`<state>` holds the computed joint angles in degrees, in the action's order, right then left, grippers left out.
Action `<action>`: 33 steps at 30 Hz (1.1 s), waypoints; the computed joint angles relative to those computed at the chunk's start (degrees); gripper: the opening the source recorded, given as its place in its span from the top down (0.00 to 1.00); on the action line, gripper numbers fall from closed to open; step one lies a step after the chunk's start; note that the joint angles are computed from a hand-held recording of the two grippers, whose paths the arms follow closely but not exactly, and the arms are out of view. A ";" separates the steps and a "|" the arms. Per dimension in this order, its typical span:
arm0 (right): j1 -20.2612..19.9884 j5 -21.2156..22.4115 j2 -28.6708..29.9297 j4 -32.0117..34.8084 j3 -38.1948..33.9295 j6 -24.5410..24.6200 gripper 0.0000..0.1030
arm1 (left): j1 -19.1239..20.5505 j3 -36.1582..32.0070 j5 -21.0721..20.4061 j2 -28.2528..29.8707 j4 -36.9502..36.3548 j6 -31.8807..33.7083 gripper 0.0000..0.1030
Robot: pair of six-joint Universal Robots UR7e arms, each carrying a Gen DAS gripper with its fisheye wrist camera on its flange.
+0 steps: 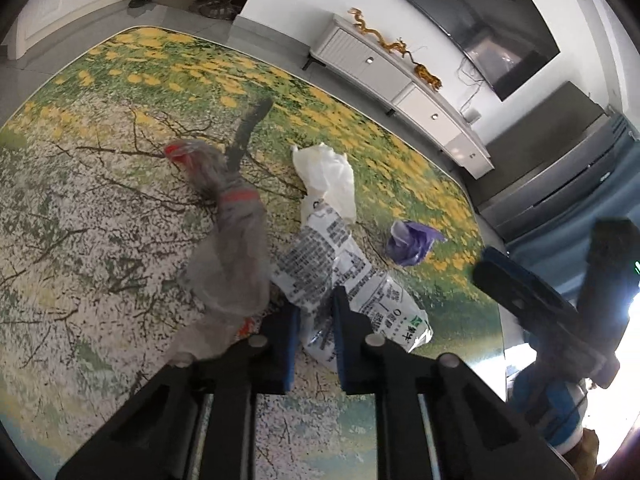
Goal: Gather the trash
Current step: 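Grasp the printed white bag with the left gripper while the right grasps the purple bag, then lift both bags off the table and turn toward the bin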
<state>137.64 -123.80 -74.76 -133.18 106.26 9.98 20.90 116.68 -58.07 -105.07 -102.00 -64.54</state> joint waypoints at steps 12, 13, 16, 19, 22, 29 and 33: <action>-2.31 0.72 5.23 -0.68 -1.42 -1.65 0.30 | -2.36 2.64 -2.36 -3.82 -1.97 0.64 0.93; -2.40 0.63 5.36 -0.34 -1.44 -1.53 0.36 | -2.72 2.76 -2.32 -4.26 -1.57 0.32 0.93; -2.56 1.10 5.20 -0.58 -0.95 -1.42 0.45 | -4.06 2.83 -1.89 -5.44 0.08 -0.75 0.94; -2.30 1.15 4.87 -0.84 -0.54 -1.02 0.51 | -5.56 2.63 -1.33 -6.52 2.13 -2.12 0.94; -1.74 1.23 3.88 -0.84 0.21 -0.11 0.60 | -7.20 2.32 -0.84 -7.61 4.11 -3.58 0.94; 0.55 0.55 -0.53 1.07 3.01 4.50 0.93 | -12.26 0.50 0.80 -8.90 9.61 -7.97 0.94; 1.94 0.49 -1.98 1.99 3.06 5.52 0.92 | -14.16 -0.43 1.47 -9.05 11.87 -10.15 0.94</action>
